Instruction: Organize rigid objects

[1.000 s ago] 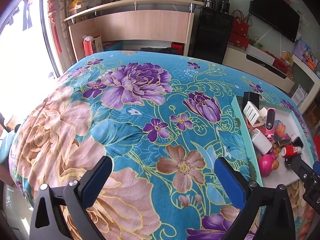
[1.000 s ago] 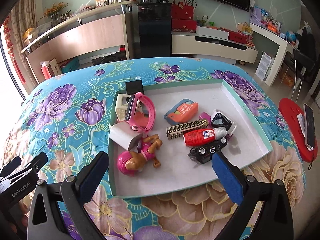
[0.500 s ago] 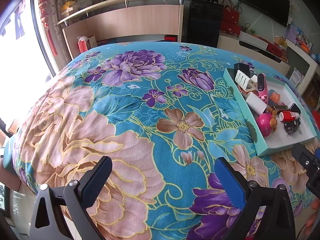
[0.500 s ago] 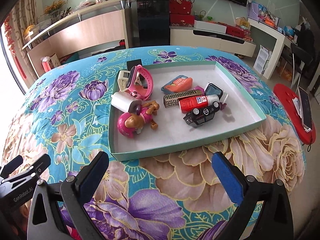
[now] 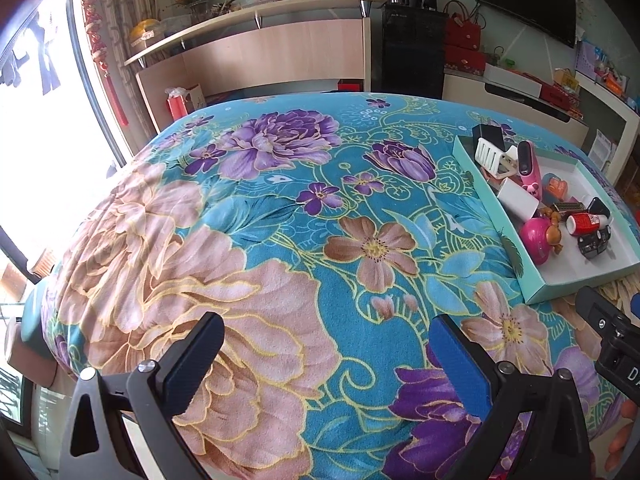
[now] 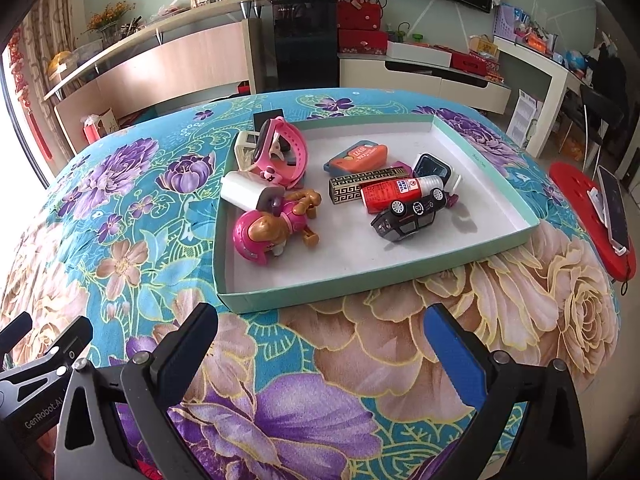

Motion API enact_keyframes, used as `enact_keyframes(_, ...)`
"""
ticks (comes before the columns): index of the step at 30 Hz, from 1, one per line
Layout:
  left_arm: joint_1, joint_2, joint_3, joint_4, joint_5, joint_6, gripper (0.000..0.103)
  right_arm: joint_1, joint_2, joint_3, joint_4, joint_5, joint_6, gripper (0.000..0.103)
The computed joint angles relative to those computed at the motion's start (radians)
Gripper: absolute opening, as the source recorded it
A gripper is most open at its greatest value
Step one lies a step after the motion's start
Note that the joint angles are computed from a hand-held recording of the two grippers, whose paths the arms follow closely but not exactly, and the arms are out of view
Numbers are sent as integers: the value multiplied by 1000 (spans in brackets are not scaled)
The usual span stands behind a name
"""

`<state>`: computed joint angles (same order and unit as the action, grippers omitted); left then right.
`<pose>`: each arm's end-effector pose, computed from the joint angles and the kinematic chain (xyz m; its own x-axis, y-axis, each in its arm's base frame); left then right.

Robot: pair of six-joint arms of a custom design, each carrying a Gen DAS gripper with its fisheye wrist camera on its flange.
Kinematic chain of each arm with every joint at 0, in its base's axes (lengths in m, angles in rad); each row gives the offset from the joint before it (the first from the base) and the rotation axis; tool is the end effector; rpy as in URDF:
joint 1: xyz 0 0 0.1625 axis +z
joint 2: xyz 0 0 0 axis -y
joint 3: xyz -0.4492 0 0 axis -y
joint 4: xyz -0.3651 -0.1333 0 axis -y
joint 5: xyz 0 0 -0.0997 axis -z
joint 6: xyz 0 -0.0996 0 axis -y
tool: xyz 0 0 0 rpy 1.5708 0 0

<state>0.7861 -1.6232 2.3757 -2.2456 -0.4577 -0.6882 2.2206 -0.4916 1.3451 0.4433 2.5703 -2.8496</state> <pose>-0.0820 -0.3972 0.3099 -0.6510 -0.1688 -0.7401 0.3768 0.7745 -0.5081 0.3750 -0.4116 0.0206 -0.7119 0.0809 0.6977 -0.3942 0.7761 -0.4922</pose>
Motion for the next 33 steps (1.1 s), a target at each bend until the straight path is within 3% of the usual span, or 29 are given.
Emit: enact_keyframes(33,20,12,-18,70,12,-54,103,-3,44,-41,65,32,35,102)
